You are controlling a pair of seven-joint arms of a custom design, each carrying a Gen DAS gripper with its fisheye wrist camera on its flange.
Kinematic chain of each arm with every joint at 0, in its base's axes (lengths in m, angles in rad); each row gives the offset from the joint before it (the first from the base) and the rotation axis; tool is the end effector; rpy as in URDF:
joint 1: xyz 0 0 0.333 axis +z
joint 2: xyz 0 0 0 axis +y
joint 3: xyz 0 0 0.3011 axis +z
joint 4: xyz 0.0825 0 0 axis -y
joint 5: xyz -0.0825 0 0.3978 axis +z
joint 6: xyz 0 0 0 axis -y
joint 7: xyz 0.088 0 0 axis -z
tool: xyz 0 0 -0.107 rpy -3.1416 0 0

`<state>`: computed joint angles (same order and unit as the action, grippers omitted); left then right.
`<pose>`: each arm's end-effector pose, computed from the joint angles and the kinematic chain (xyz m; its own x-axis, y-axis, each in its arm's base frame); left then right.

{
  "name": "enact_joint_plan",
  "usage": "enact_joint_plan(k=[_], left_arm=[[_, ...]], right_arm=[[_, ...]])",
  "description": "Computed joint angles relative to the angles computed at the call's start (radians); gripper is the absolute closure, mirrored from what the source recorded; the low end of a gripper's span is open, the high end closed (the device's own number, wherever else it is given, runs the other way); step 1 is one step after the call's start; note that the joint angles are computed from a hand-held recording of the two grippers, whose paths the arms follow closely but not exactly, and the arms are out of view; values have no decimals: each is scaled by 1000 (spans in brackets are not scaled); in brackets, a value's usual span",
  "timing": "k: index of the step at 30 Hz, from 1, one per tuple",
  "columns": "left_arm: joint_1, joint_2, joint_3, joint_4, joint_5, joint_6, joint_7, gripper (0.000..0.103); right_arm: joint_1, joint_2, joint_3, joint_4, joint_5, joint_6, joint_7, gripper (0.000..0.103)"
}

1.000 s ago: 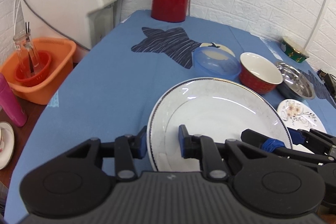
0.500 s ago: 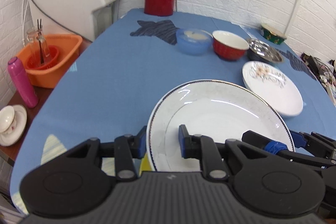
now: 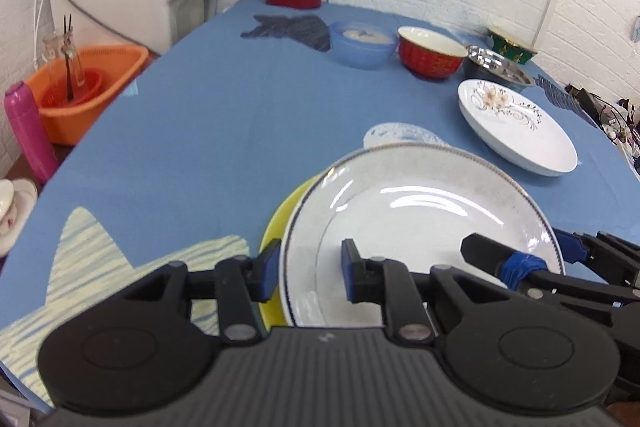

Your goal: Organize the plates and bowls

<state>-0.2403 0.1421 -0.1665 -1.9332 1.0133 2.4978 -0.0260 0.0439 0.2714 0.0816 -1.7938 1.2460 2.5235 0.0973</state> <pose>0.5825 -0.2528 0.4366 0.4193 -0.9003 0.1166 -0.5803 -0.3646 -0.7282 0.6689 0.0711 0.4223 0.6799 -0.7191 -0.1438 -0.4772 -0.2849 -0.8313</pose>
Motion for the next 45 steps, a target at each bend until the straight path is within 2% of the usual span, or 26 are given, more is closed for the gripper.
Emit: enact_joint_plan(k=[1,2,3,6,9,14,19,22,28,29,31,34,36,40,42,44,45], left_arm=[[-2,-2,0,1,20,-6,-9,67],[-3,-7,1,1,37,-13,-21,39],[-6,-14,2,-1,62,-26,-41,31],[-6,-28,0,1,98,-62,-66,34],[7,-31,-2,7,85,-48,-68,34],[3,-2,-8,44,75,-43,-43,32],[-22,34,-7,94,75,-56,-17,25],[-42,46,-5,118,98,-70,-22,13],[-65,68,-5,161,94,-83,13,11],[-68,71,-4,166,91,-81,18,7],[-72,75,0,173,93,-77,16,1],[-67,79,7,187,87,-52,21,1],[-49,91,11,210,56,1,62,1],[-12,166,27,313,-49,116,196,1],[12,250,19,420,-154,133,323,1],[75,371,-45,573,-290,129,506,1],[79,434,-51,660,-388,111,605,1]], right_arm=[[-3,1,1,-2,9,-2,-16,58],[-6,3,2,0,17,-6,-28,58],[-8,6,1,5,17,-13,-26,58],[-17,23,-3,32,19,-29,31,60],[-34,24,3,47,83,-31,37,59],[-49,31,-4,73,72,-67,81,59],[-62,32,-14,72,51,-81,117,59],[-69,33,-21,70,28,-85,156,59],[-91,27,-30,61,37,-83,191,58],[-94,30,-32,64,37,-81,203,58],[-91,33,-40,69,11,-56,255,58],[-79,44,-55,89,-67,1,372,57],[-83,61,-61,121,-129,6,441,57],[-123,128,-44,236,-149,-26,395,56],[-137,187,-32,330,-171,-28,384,55],[-125,268,-35,450,-241,-14,433,55],[-118,320,-39,528,-296,-25,478,54]])
